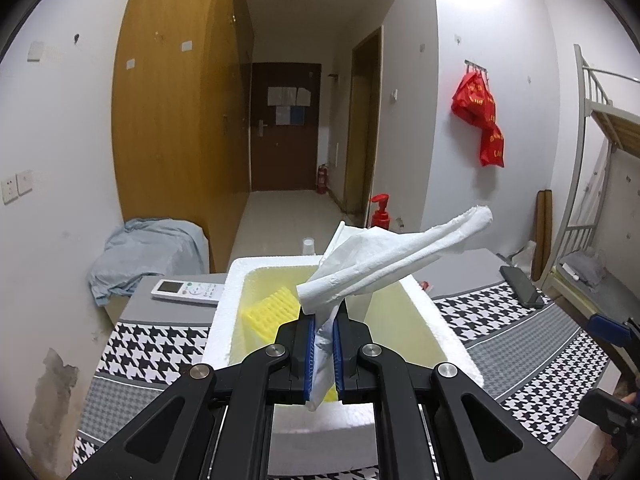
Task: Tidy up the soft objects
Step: 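Lower the white paper into the foam box and open the left tool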
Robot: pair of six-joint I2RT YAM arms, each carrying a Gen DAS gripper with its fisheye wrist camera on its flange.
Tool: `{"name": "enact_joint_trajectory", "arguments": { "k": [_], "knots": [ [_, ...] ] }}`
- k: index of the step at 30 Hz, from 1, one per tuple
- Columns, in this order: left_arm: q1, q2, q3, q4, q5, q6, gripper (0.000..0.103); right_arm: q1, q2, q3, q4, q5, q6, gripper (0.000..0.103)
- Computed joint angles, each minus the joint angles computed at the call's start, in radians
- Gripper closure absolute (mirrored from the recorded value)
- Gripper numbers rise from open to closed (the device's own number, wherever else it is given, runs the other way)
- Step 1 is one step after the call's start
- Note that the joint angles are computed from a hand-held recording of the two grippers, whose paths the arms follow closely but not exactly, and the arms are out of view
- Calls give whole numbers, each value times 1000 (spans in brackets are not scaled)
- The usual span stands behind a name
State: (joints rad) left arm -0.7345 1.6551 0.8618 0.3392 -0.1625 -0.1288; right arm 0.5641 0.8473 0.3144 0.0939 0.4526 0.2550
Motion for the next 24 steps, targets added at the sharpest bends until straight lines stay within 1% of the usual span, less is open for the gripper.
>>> {"name": "enact_joint_trajectory", "arguments": {
  "k": [5, 7, 8, 9, 10, 11, 12, 14, 18, 20, 24],
  "knots": [
    [8, 38, 42, -29, 7, 7, 94, 1, 10, 0, -4, 12, 15, 1],
    [4, 52, 58, -40, 0, 14, 92, 2, 14, -1, -3, 16, 20, 1],
    [4, 57, 62, -43, 3, 16, 86, 4, 13, -2, -5, 20, 23, 1],
    [4, 62, 69, -50, 4, 18, 72, 4, 10, -3, -6, 22, 26, 1],
    [5, 65, 70, -49, 4, 15, 63, 3, 7, -5, -8, 22, 28, 1],
    [6, 66, 70, -43, 1, 9, 45, 1, 4, -6, -12, 22, 31, 1],
    [5, 63, 62, -30, -6, 3, 32, 0, 2, -7, -15, 23, 33, 1],
    [2, 57, 52, -17, -19, -5, 22, 1, -6, -9, -23, 30, 34, 1],
    [-10, 41, 27, 13, -43, -10, 10, 1, -31, -12, -41, 35, 36, 0],
    [-21, 31, 11, 31, -63, -5, 7, -6, -40, -14, -45, 32, 35, 0],
    [-39, 4, -12, 44, -83, 0, 5, -12, -49, -16, -48, 27, 34, 0]
  ]
}}
